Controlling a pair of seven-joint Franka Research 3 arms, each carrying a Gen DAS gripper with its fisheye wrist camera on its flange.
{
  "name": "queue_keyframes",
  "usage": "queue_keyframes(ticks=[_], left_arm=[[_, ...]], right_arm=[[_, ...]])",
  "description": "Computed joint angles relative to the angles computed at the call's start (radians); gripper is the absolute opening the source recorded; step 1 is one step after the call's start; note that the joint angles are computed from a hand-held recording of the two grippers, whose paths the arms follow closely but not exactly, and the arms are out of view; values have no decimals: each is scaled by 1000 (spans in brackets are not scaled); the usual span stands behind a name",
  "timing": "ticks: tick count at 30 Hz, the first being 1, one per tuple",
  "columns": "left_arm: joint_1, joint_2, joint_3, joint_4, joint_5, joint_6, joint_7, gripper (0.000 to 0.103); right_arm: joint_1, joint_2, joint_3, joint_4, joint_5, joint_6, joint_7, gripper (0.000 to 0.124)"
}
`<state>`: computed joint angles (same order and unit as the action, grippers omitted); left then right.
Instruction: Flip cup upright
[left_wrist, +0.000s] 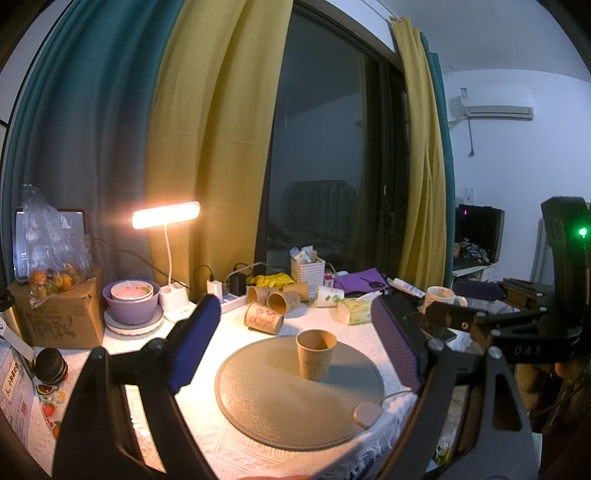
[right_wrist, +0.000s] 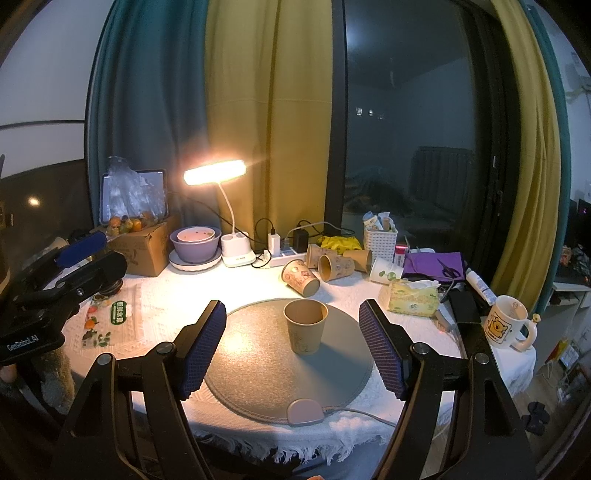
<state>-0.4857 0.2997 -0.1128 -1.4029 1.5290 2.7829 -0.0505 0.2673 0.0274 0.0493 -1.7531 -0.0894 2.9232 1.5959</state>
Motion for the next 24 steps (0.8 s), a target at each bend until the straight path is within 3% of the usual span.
queue_keyframes(ticks=[24], left_arm=[[-3,11,3,10,-2,12,-8,85]], right_arm=[[2,-1,-1,1,-8,-7,6,77]])
